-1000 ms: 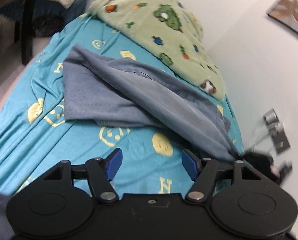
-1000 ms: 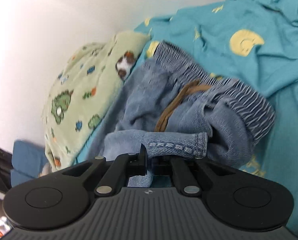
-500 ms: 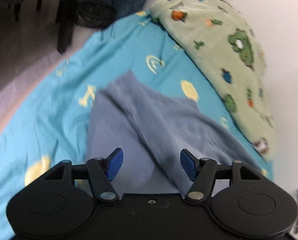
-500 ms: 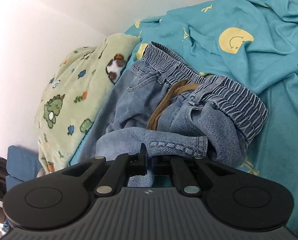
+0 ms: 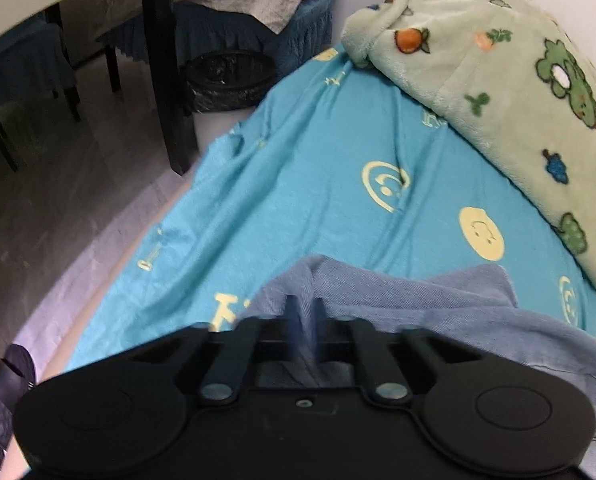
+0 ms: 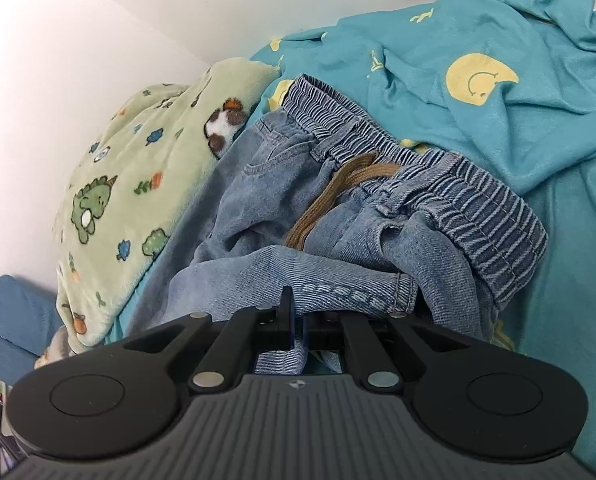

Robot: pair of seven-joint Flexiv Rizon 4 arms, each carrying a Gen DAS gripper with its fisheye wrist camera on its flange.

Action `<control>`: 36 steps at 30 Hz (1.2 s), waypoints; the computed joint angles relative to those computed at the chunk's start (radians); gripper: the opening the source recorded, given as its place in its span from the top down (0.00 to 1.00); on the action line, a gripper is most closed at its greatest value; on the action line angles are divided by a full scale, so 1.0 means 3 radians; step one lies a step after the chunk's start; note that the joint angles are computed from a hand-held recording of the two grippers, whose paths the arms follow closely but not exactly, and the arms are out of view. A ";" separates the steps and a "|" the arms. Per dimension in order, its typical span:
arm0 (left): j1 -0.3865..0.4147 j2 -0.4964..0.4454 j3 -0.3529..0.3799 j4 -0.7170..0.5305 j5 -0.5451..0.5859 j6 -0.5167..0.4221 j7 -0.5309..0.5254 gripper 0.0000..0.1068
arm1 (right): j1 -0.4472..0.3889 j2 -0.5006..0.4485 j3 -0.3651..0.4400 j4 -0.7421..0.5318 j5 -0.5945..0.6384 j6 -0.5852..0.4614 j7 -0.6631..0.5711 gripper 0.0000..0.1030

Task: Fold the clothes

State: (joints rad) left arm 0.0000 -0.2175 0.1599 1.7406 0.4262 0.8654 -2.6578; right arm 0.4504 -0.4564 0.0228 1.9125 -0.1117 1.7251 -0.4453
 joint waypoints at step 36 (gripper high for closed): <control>0.0377 0.2051 -0.0773 0.1944 -0.0042 0.0318 -0.0709 0.88 | -0.0044 0.0357 0.0130 0.0418 -0.0262 -0.0327 -0.0348 0.69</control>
